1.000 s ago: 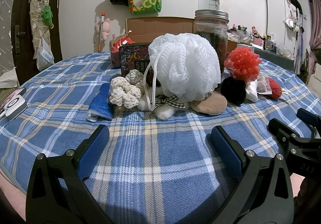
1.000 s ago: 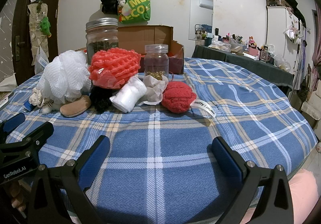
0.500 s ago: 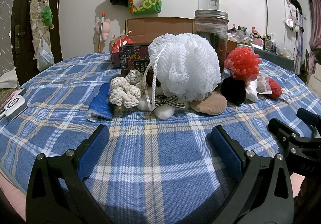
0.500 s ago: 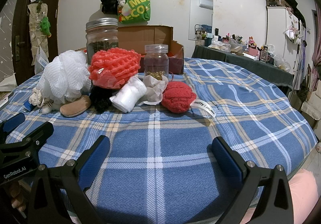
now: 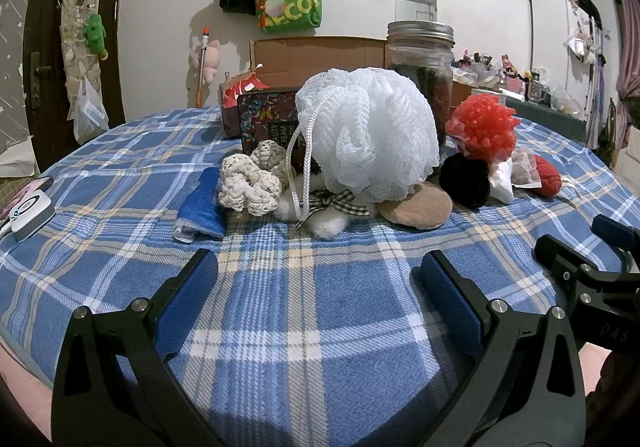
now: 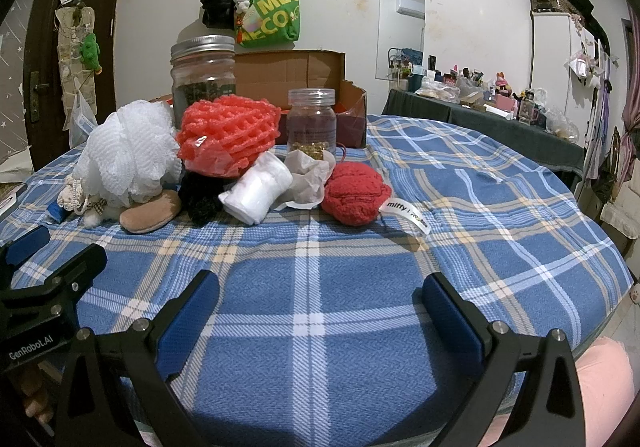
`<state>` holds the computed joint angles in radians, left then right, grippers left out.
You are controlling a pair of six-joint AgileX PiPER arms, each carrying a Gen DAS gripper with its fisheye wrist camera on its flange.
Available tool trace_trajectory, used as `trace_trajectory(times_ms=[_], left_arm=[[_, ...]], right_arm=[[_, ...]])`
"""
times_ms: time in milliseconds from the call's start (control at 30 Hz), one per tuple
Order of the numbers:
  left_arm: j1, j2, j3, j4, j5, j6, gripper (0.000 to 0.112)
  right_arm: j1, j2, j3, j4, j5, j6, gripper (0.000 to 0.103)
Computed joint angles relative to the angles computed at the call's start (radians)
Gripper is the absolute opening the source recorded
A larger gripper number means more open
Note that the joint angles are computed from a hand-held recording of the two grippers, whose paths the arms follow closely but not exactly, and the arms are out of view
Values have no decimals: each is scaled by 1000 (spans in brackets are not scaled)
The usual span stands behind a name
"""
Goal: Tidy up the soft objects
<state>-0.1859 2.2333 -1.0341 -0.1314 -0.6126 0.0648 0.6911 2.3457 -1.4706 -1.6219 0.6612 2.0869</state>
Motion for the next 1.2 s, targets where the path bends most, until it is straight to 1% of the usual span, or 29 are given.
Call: trace_trajectory(times_ms=[1100,1200], left_arm=[[3,-1,-6,6,5,-3,103],[17,-23,-11,40,57,-17,103]], right_arm=[[2,-1,-1,6,-1,-2,103],[0,-5,3,6,-12,-5,103]])
